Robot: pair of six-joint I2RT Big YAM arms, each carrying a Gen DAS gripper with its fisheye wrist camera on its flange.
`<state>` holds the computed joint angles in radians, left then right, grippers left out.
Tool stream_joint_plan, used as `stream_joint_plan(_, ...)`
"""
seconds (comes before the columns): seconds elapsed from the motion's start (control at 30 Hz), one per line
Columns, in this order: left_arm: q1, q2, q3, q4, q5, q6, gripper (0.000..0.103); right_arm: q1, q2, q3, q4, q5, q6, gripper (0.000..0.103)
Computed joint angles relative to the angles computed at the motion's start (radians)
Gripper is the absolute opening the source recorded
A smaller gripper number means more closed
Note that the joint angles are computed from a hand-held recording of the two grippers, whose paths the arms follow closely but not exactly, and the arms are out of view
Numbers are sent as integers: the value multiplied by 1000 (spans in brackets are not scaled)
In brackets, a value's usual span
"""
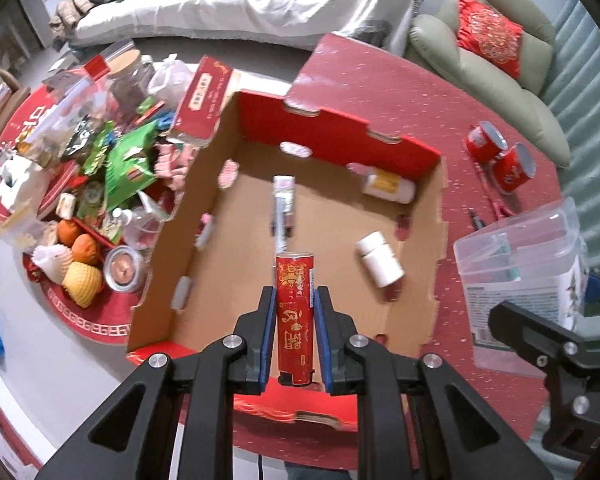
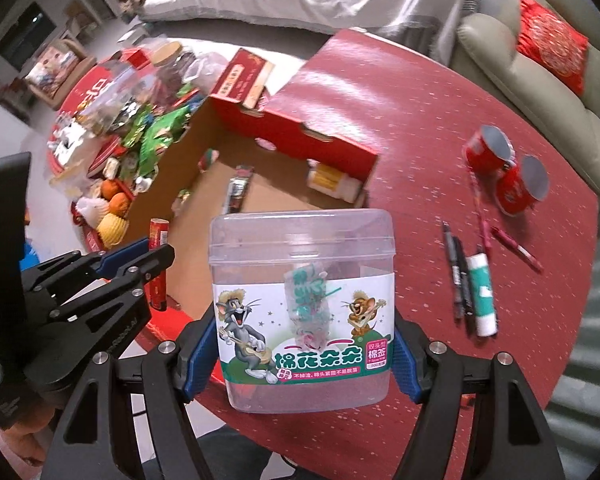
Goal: Organize rigid objects
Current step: 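Carry the red tube in left gripper while right carries clear box over cardboard box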
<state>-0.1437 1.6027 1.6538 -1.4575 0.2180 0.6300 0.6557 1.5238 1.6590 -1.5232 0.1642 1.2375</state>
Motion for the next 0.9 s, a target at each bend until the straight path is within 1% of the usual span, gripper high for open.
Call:
stream_joint_plan(0.17, 24, 22, 6, 13, -27, 12, 20, -3, 40, 31, 26, -21, -37, 73)
stream_joint_plan(0.37, 36, 41, 11, 16, -37, 6, 20, -8, 76, 57, 37, -40, -66, 73)
stream_joint_plan(0.53, 35, 48, 3, 25, -46, 6, 20, -16, 95, 66, 39, -58, -88, 73)
stream_joint_plan(0.9, 25, 61, -12, 41, -65, -8, 20, -29, 104, 59, 39, -78, -99, 73)
